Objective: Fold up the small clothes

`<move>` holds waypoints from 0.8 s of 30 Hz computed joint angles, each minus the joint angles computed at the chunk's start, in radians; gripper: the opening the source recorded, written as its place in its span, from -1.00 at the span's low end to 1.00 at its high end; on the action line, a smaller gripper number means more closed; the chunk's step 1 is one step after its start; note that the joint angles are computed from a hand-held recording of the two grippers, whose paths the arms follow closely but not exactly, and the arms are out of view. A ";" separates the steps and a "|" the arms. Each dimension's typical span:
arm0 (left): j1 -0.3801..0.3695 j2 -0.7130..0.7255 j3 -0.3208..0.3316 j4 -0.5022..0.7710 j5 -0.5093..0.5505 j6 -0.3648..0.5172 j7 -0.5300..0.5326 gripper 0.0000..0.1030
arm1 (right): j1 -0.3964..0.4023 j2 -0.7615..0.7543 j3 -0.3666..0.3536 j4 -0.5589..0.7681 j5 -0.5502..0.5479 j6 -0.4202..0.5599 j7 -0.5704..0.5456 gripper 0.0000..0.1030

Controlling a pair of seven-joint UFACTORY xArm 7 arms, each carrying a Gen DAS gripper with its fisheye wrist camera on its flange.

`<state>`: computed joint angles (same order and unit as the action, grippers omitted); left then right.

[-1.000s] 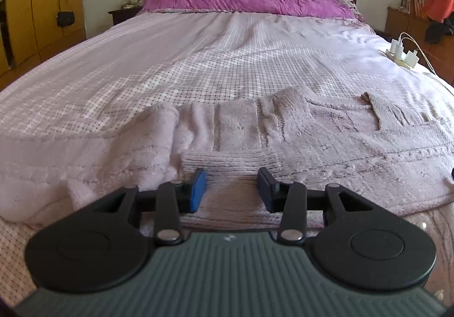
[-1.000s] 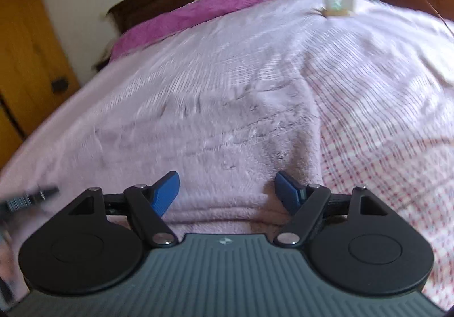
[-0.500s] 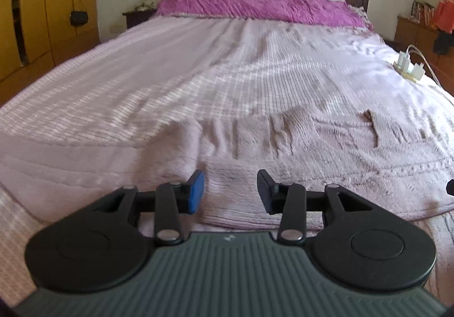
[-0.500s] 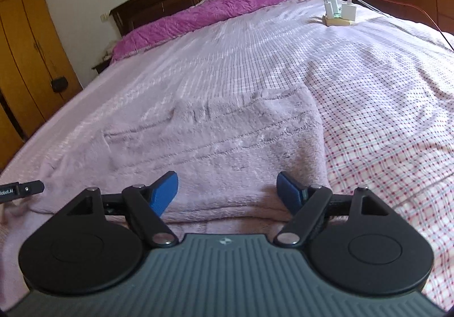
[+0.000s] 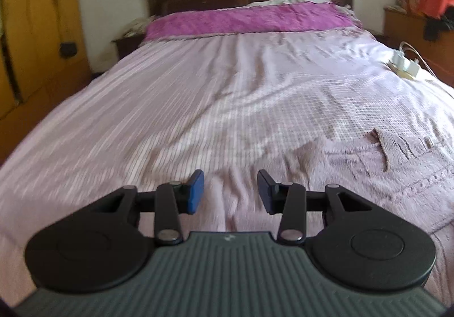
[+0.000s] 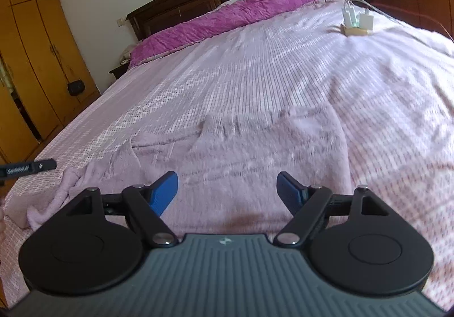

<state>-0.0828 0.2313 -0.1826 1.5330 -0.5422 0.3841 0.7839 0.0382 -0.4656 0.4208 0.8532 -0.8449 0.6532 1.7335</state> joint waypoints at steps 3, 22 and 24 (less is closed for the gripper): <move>-0.016 0.103 -0.010 0.140 0.048 0.064 0.005 -0.13 | -0.005 0.020 -0.016 0.020 -0.002 -0.008 -0.024 0.60; -0.072 0.411 0.028 0.520 0.318 0.243 -0.241 -0.12 | 0.119 0.626 -0.220 0.604 0.367 -0.191 -0.784 0.60; -0.061 0.398 0.023 0.505 0.316 0.236 -0.245 -0.12 | 0.123 0.719 -0.217 0.730 0.445 -0.137 -0.932 0.60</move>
